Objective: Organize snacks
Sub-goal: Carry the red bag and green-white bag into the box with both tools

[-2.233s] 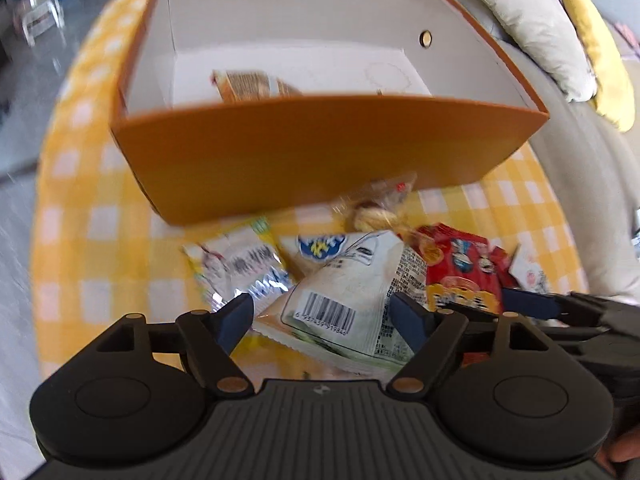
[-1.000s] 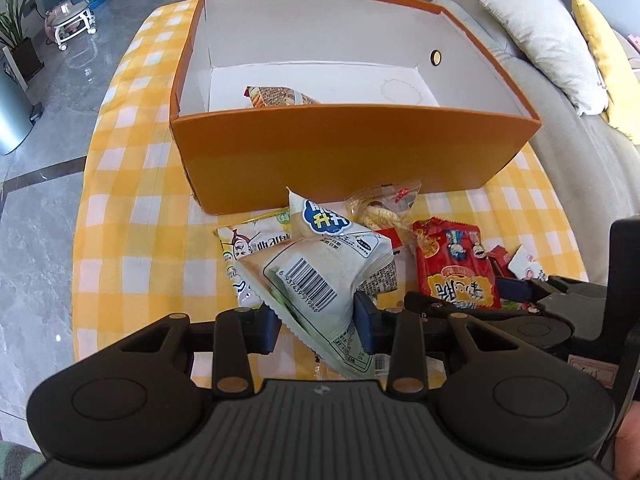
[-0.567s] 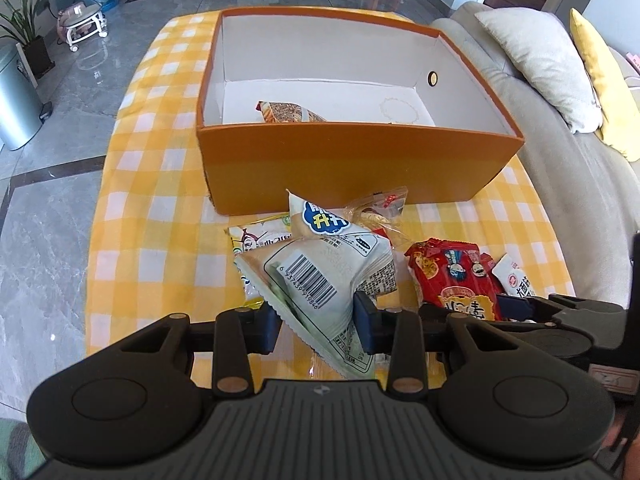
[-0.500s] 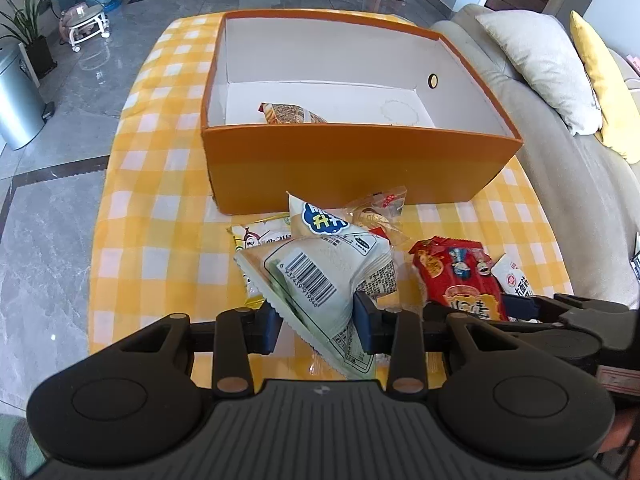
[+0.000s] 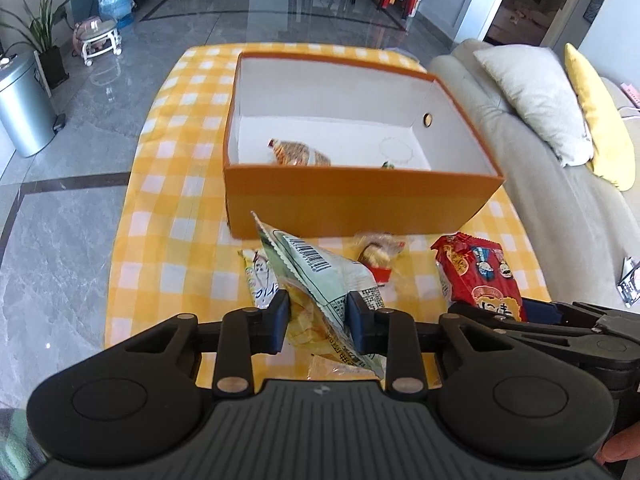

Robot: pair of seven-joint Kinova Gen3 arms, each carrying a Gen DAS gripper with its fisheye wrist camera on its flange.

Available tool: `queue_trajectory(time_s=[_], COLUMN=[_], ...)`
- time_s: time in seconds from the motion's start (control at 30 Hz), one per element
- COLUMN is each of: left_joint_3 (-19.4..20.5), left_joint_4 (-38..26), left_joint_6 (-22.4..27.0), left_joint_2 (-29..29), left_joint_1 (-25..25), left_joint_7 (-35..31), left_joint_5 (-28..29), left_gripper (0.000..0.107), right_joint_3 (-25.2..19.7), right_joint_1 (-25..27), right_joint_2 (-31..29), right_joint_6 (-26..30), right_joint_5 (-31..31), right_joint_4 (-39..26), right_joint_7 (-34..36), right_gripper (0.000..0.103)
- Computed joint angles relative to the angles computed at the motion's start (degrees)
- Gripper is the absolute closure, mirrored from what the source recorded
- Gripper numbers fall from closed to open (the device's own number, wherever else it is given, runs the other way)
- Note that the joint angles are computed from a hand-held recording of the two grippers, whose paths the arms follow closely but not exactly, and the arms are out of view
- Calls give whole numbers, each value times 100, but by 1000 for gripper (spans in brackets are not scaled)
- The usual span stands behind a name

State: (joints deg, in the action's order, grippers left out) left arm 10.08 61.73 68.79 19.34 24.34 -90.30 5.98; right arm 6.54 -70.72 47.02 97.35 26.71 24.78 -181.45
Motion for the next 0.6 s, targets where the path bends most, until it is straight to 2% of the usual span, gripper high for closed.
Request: queue_trajectory(time_s=[0.27, 0.53, 0.6], left_joint_3=[63, 47, 26], left_joint_4=[-355, -1434, -1759], left_joint_6=[-63, 141, 244], left_joint_2=[11, 487, 660], left_joint_1=[43, 282, 350], left_joint_7=[-174, -348, -375], left_joint_5=[87, -24, -38], left_gripper=[76, 76, 76], right_joint_3=[117, 257, 279], right_joint_1=[-139, -204, -155], right_joint_2=[-104, -244, -195], right_joint_6=[37, 52, 128], right_joint_5=[226, 662, 724], right_joint_4=[-2, 41, -143], right_joint_7=[-68, 40, 198], right_gripper=[39, 39, 39])
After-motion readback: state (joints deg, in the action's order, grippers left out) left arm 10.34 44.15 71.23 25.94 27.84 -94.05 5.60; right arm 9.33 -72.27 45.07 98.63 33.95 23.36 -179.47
